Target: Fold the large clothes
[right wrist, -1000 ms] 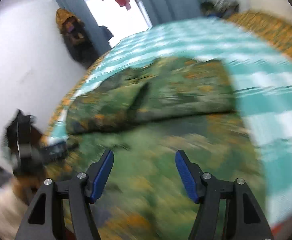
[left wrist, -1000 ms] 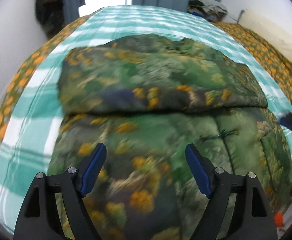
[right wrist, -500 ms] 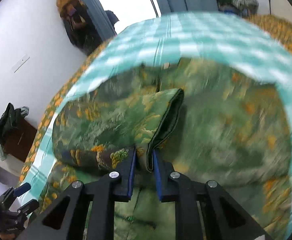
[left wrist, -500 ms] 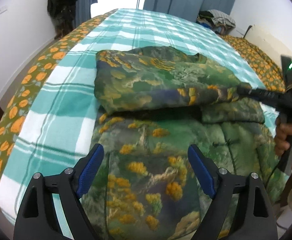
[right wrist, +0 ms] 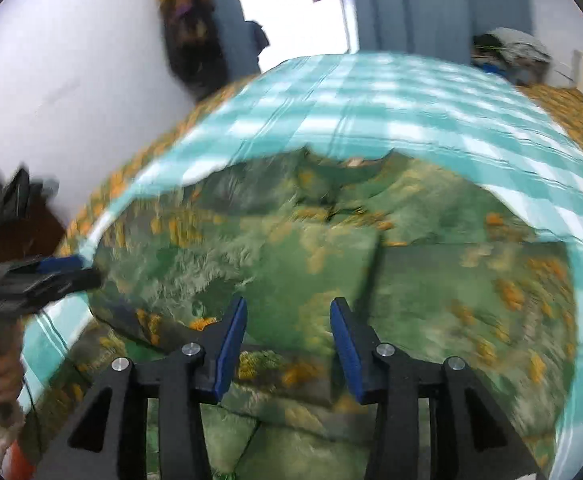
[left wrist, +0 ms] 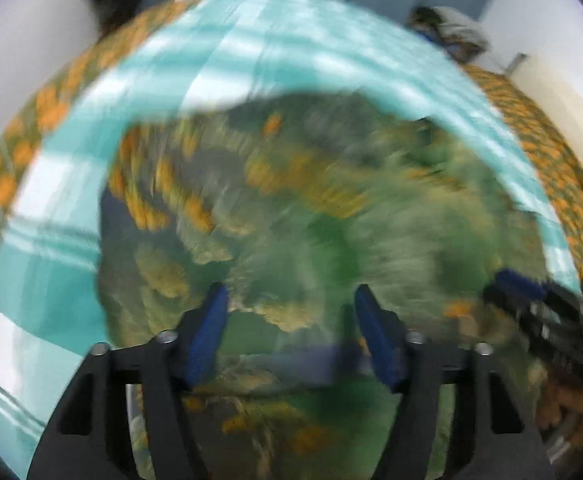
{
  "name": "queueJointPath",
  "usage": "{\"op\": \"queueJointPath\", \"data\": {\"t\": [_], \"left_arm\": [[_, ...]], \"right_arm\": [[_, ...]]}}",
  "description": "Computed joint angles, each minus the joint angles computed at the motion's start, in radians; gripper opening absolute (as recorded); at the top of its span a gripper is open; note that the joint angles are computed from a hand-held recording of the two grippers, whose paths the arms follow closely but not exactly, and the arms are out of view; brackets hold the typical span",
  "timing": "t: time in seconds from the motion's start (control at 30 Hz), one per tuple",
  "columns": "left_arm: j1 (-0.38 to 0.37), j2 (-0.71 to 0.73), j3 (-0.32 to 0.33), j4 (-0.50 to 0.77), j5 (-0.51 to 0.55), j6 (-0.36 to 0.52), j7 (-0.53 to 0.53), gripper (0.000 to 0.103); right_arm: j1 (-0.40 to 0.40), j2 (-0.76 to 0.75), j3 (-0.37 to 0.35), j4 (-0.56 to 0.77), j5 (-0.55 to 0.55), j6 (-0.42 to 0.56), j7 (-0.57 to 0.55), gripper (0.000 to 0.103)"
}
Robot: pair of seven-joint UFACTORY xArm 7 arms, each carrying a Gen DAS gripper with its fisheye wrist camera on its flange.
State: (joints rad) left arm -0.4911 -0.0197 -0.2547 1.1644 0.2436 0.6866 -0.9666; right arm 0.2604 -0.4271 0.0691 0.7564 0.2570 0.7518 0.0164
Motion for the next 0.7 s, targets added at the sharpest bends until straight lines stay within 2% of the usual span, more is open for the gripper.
{"op": "queueJointPath", "data": {"t": [0.03, 0.07, 0.17, 0.23, 0.3, 0.37, 0.43, 0.53, 0.63, 0.7], "left_arm": [[0.000, 0.011, 0.000, -0.019, 0.006, -0.020, -0.016, 0.050], [-0.001, 0.018, 0.000, -0.043, 0.030, -0.043, -0.035, 0.047], [0.000, 0.000, 0.004, -0.138, 0.115, -0.169, -0.124, 0.047], [0.001, -0.005, 0.002, -0.138, 0.105, -0.165, -0.113, 0.047], [-0.004, -0.008, -0.004, -0.105, 0.086, -0.100, -0.070, 0.046], [-0.013, -0.016, -0.014, -0.031, 0.068, 0.019, -0.041, 0.052], [-0.008, -0.029, -0.013, 0.011, 0.082, 0.032, -0.055, 0.075], [0.015, -0.006, -0.004, 0.088, 0.157, 0.001, -0.112, 0.090], [0.024, 0.075, 0.021, 0.161, 0.252, -0.014, -0.174, 0.091], [0.018, 0.150, 0.046, 0.200, 0.262, 0.008, -0.194, 0.091]], "right_arm": [[0.000, 0.059, 0.002, 0.013, -0.004, 0.043, 0.006, 0.044], [-0.001, 0.088, 0.007, 0.010, -0.008, 0.054, 0.010, 0.044], [0.000, 0.085, 0.023, -0.035, -0.019, -0.011, 0.013, 0.044], [0.002, 0.081, 0.023, -0.045, -0.013, -0.027, 0.026, 0.044], [0.007, 0.079, 0.016, -0.052, -0.006, -0.041, 0.016, 0.044], [0.011, 0.075, 0.012, -0.058, 0.003, -0.050, 0.008, 0.044], [0.015, 0.064, 0.009, -0.073, 0.014, -0.066, 0.004, 0.044], [0.018, 0.042, 0.019, -0.106, 0.008, -0.109, 0.015, 0.044], [0.022, 0.044, 0.019, -0.113, -0.002, -0.128, 0.019, 0.044], [0.030, 0.044, 0.008, -0.113, 0.010, -0.128, 0.009, 0.044]]}}
